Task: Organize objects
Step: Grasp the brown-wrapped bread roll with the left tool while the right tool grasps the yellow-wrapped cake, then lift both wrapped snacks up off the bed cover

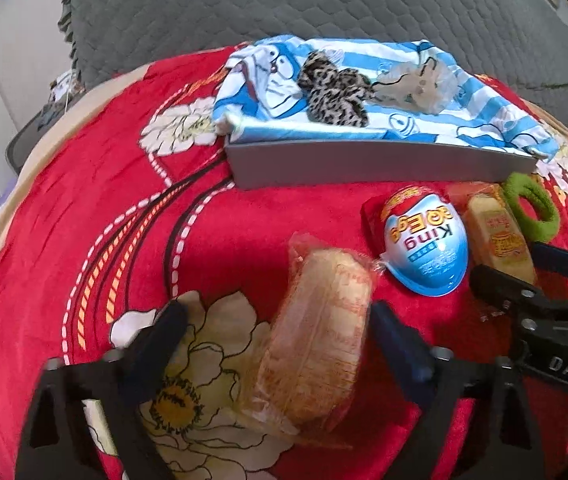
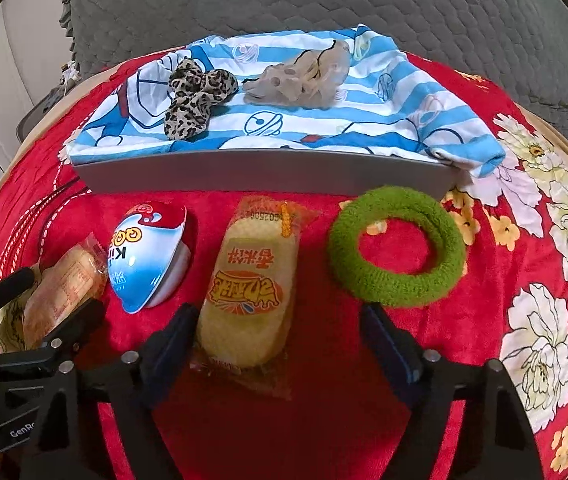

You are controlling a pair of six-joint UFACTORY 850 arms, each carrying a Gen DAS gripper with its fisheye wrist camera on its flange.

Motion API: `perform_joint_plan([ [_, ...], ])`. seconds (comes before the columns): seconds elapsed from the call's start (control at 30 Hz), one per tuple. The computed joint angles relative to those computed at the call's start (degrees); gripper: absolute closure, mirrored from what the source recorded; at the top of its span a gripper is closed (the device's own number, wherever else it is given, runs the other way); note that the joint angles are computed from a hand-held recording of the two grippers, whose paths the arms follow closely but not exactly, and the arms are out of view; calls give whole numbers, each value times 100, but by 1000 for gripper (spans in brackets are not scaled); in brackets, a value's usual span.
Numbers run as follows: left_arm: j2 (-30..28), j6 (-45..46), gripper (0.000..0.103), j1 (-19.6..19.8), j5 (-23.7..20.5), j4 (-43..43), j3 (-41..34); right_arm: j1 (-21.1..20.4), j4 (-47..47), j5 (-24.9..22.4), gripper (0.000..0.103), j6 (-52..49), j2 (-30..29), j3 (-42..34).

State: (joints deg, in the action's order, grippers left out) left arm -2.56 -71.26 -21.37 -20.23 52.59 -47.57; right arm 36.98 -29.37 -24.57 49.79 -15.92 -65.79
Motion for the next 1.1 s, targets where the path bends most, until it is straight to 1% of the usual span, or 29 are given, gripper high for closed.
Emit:
perform_joint_plan([
  [0.03,-4,-17,35,-19,0,56,-7,0,59,13,33,-80,-20,-19],
  [0.07,-26,92,38,-34,6,-8,-30,10,57,3,35,-104,-34,-34],
  [0.13,-56,229,40,-40,-10,-139,-51,36,52,-32,41,-178,-73,-81],
  [0.17,-53,242,42,-33,15,-168,-46,40,58,-33,42,-194,-82,-90],
  [0.2,-52,312,43,-12,48,-261,-40,41,69,-29,46,-204,-84,-94],
  [0.33,-22,445,57,32,156,-410,-22,24,204,-22,58,-350,-73,-99],
  [0.47,15,665,63,85,234,-676,-8,-31,497,56,59,-590,-38,-79],
  [0.67,83,551,64,89,270,-610,8,-73,1005,177,60,-984,87,7],
  [0.73,104,556,64,82,284,-618,8,-69,1027,193,60,-1014,131,31],
  [0.93,247,445,64,-21,186,-535,40,-61,1354,247,60,-1305,327,159],
  [1.1,457,414,64,-165,24,-549,75,-31,1399,241,60,-1404,551,283],
])
